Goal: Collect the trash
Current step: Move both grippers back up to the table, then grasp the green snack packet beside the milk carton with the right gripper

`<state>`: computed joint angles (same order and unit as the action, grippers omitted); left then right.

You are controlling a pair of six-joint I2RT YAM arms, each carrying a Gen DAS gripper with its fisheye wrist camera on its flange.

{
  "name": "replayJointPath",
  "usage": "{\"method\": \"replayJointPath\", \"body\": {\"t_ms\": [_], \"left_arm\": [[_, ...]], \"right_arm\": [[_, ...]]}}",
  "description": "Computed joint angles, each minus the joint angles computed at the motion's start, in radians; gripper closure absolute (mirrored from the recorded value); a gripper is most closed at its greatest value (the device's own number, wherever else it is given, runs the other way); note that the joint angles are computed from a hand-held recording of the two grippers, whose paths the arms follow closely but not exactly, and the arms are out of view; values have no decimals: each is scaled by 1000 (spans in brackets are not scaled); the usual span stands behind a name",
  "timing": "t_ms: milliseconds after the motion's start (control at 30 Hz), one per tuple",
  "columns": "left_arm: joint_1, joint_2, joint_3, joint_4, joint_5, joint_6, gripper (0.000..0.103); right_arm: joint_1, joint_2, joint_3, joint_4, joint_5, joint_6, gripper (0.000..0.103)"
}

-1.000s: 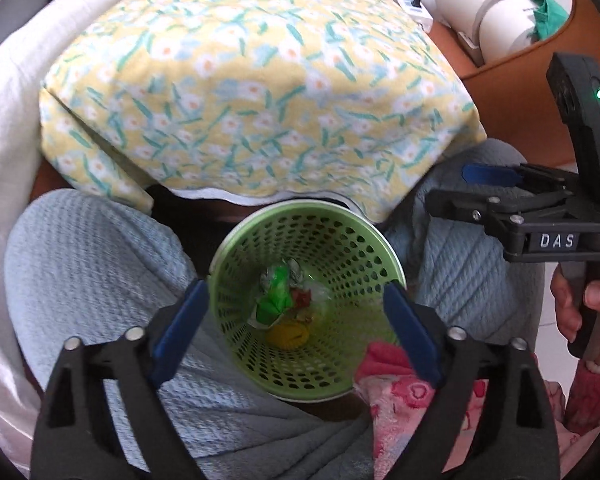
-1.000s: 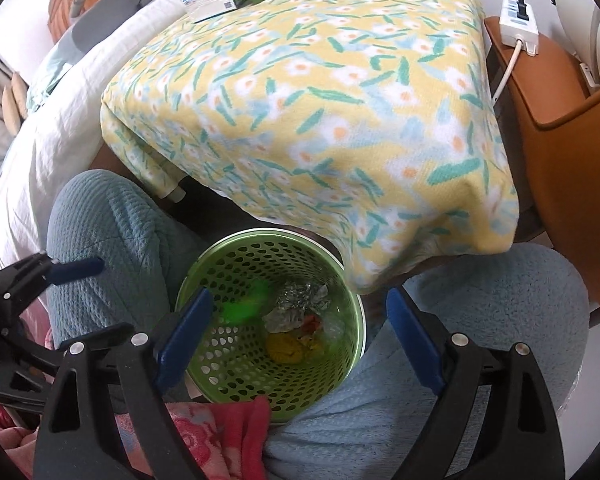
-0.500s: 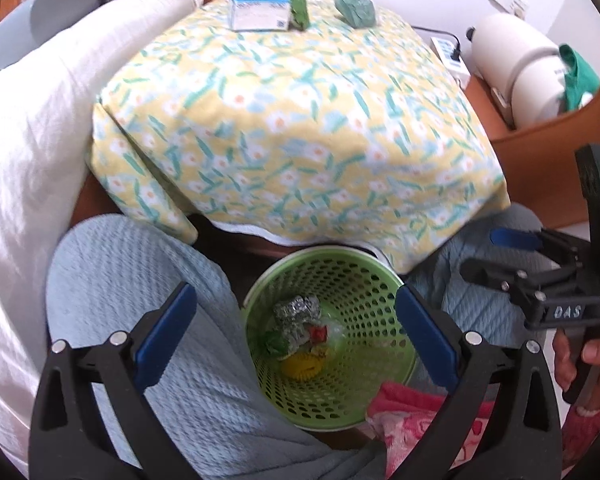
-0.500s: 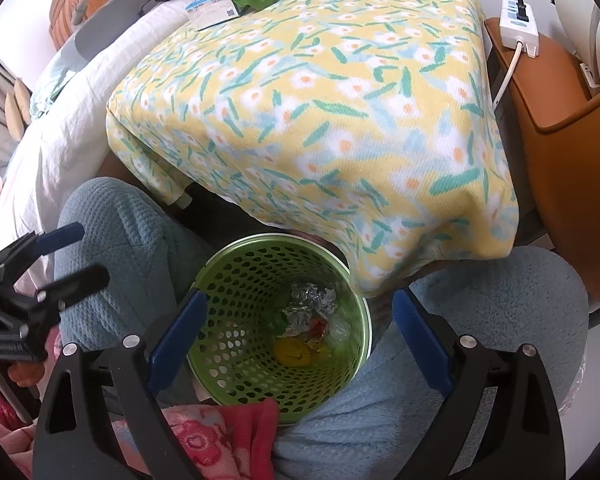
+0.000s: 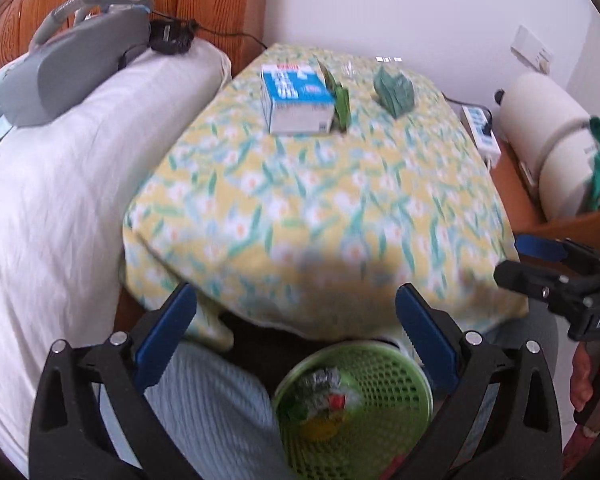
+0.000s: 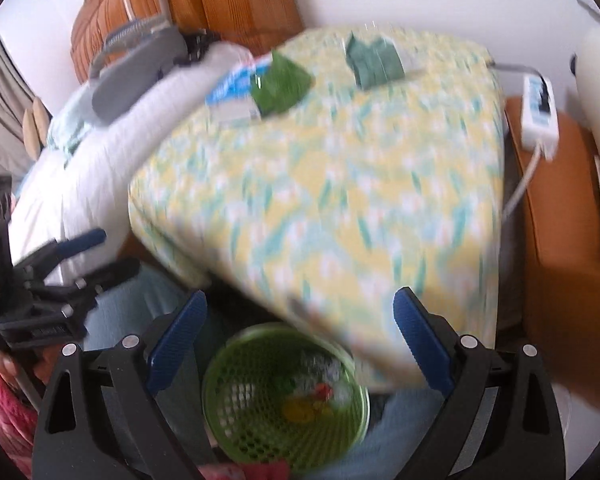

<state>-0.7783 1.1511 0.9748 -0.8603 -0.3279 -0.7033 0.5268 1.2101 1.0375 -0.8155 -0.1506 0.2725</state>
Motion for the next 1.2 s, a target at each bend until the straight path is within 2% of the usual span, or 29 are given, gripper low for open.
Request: {"method": "replayJointPath", "body": {"t_ms": [200, 400, 500, 633, 733, 900, 967, 1133, 1200], "left_arm": [[94, 77, 57, 57, 19, 65, 8], [166, 129, 95, 97, 35, 117, 8], [203, 152, 106, 116, 55, 139, 8], [253, 175, 114, 143, 96, 156, 8], [284, 190, 120, 163, 125, 170, 8], [313, 211, 135, 185, 147, 192, 8], [317, 223, 145, 183, 151, 194, 8], [324, 225, 152, 183, 154, 196, 8], [324, 228, 155, 180, 152, 194, 8]], "right_arm": [[-56, 239, 235, 62, -59, 4, 9], [-86, 498, 527, 46, -95, 35, 9], [-93, 665, 727, -7, -109, 60, 10], [-108, 860, 975, -106, -183, 92, 22], [-109, 974, 1130, -189, -194, 96, 28], [-91, 1040, 1236, -247, -159, 87, 30], [-85, 1066, 1277, -277, -136, 82, 35], [-89, 1079, 1281, -290, -127, 83, 44], [-89, 1091, 1297, -301, -124, 79, 45]]}}
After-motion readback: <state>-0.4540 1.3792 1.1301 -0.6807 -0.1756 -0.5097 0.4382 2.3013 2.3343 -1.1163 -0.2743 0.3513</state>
